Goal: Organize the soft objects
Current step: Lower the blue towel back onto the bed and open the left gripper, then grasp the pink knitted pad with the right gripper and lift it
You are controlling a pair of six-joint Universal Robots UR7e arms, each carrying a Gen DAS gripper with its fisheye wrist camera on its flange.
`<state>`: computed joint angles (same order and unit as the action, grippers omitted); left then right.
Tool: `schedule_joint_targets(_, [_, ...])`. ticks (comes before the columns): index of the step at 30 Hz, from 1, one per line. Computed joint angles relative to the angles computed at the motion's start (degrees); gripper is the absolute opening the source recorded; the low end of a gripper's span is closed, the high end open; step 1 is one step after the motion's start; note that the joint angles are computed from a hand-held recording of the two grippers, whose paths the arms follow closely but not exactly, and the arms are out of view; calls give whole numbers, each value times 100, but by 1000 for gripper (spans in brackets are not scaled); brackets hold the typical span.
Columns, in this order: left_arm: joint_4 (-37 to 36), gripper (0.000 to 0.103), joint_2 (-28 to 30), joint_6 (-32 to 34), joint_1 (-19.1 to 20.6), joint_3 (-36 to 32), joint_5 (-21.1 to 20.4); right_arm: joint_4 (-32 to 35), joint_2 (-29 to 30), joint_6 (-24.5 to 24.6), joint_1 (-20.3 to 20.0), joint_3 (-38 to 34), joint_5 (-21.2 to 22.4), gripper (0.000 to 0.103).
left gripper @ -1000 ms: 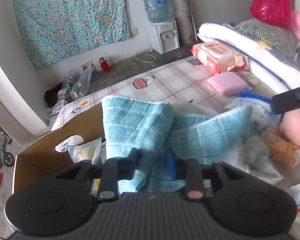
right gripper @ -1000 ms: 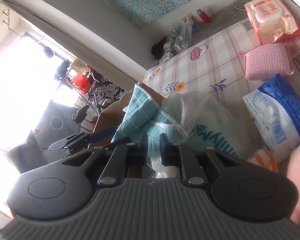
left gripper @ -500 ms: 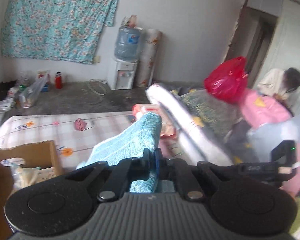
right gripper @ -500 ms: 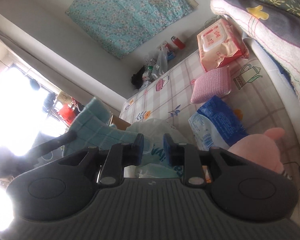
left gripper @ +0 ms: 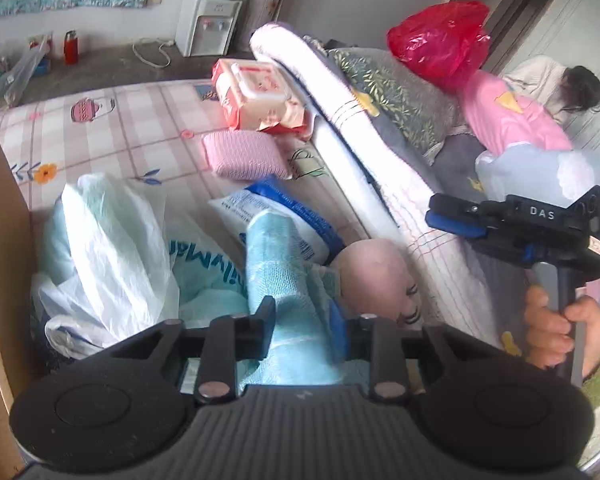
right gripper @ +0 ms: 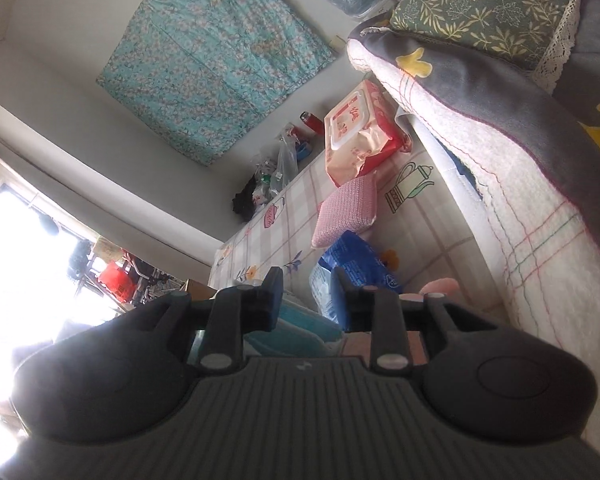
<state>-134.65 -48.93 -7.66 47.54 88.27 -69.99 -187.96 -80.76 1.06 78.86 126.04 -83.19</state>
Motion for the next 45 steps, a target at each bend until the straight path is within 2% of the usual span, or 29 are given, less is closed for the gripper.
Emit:
schedule_joint_targets(3, [-307,49,8,38,27,-27,46,65,9,-43,-61,-27,-29,28])
schedule_joint_targets(7, [-407,54,340,43,12,-542,321,266,205,-106,29,-365,-144,29])
schedule_joint_targets(10, [-498,64,838,358,14,-1103,809,545,475,-222,162,-814,-230,34])
schedule_joint_targets(12, [-425,65,1327,692,43,-1660,1263,827,750,-180,243,-1261,-330,42])
schedule_joint_targets(15, [201,65,1991,695,218,-2638,1530,1278,1212,161,258,-1965,-422,43])
schedule_joint_targets(20, [1321,65,2869,398,494,-4126,1459,2050,1979,576,218,-3070,-668,43])
schedule_joint_targets(22, [1722,67,3181,246,603,-4728,1263,2307,2261,642,211,-3457,-820,44])
schedule_joint_targets(24, [2439,71,3581,-71,704,-5548,1024,2494,2516,691,202,-3803,-993,47])
schedule_joint_targets(27, [3325,71,4143,-621,811,-6653,830,2702,2824,775,170,-4185,-1124,48])
schedule_joint_targets(30, [3737,71,4519,-850,869,-7357,754,2795,3033,863,134,-4382,-1154,48])
schedule_joint_targets(32, [3726,70,4536,-860,879,-7357,727,2810,3136,853,138,-4450,-1223,48])
schedule_joint_targets(34, [3801,67,4620,-858,876,-7513,712,2858,3221,922,95,-4493,-1108,46])
schedule_joint_targets(36, [3742,56,4619,-860,870,-7507,627,2783,3278,943,42,-4475,-886,45])
schedule_joint_targets(37, [3724,56,4607,-877,860,-7481,607,2717,3295,920,48,-4453,-880,44])
schedule_joint_targets(42, [3014,55,4092,-574,694,-6401,843,2582,3302,931,102,-4374,-1008,33])
schedule_joint_targets(45, [2609,54,3722,-410,586,-5760,848,2429,3171,899,126,-4205,-976,32])
